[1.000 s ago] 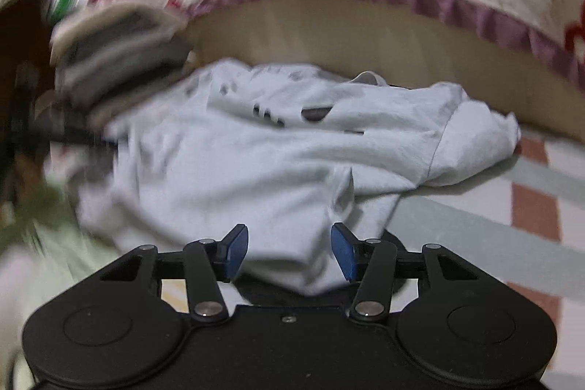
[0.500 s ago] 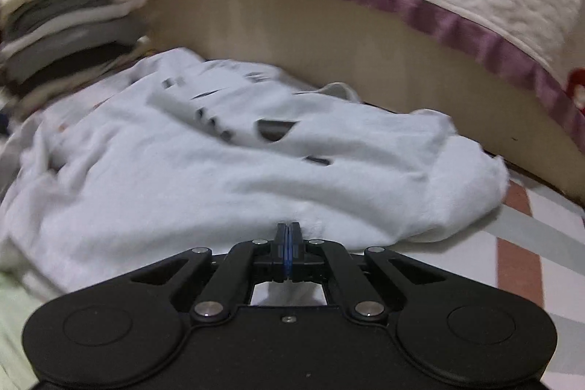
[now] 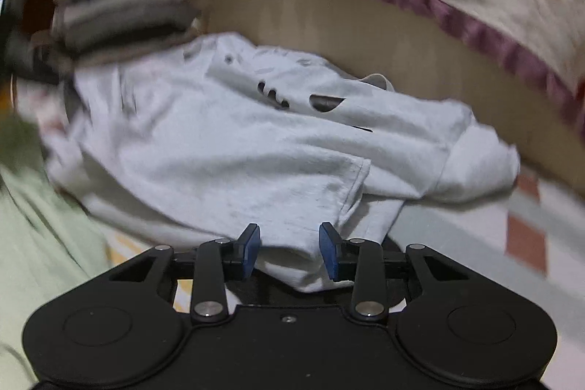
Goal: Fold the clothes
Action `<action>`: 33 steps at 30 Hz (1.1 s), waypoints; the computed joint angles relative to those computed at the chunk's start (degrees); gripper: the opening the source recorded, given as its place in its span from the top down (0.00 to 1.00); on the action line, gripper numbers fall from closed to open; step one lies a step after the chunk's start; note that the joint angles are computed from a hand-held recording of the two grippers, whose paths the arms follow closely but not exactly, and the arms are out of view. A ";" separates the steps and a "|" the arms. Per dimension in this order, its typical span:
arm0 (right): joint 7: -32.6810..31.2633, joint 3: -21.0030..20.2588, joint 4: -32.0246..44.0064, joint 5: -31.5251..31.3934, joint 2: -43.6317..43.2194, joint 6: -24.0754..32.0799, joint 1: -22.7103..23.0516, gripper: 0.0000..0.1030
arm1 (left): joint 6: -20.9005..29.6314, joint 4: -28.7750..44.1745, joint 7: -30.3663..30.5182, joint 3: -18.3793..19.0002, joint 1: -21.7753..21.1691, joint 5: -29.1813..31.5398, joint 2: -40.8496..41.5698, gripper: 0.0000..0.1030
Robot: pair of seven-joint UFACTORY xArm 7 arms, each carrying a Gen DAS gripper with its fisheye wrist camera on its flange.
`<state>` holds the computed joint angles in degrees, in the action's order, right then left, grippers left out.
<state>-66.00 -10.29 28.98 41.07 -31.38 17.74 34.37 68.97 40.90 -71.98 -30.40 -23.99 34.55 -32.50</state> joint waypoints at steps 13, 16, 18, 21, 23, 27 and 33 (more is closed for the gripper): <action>6.55 0.22 -2.09 -5.59 -0.97 0.97 0.97 0.78 | 2.06 0.59 -4.82 -2.65 4.81 3.01 -0.78 0.98; 7.76 -3.63 -0.63 1.74 -0.50 1.47 2.85 0.99 | 3.19 2.35 -4.29 -2.75 4.80 6.33 2.19 0.98; 8.11 -4.09 0.57 4.84 -0.41 3.19 1.98 0.96 | 3.42 2.74 -3.76 -1.83 4.08 7.48 3.22 0.98; 7.09 0.00 -0.56 3.18 -1.56 0.58 -1.08 0.86 | 3.37 2.00 -3.78 -0.23 2.80 7.45 3.19 0.97; 6.59 -0.01 -1.71 2.51 -3.57 0.35 -1.33 0.75 | 3.31 1.33 -3.61 0.56 2.19 7.19 3.01 0.97; 5.59 -1.20 -2.38 1.38 -4.08 0.00 -0.80 0.73 | 4.34 -0.05 -2.92 1.14 1.16 6.15 3.35 0.97; 2.52 -5.33 0.32 6.80 1.21 -2.89 5.13 0.60 | 4.47 -0.99 -4.18 1.17 -0.10 6.07 2.23 0.97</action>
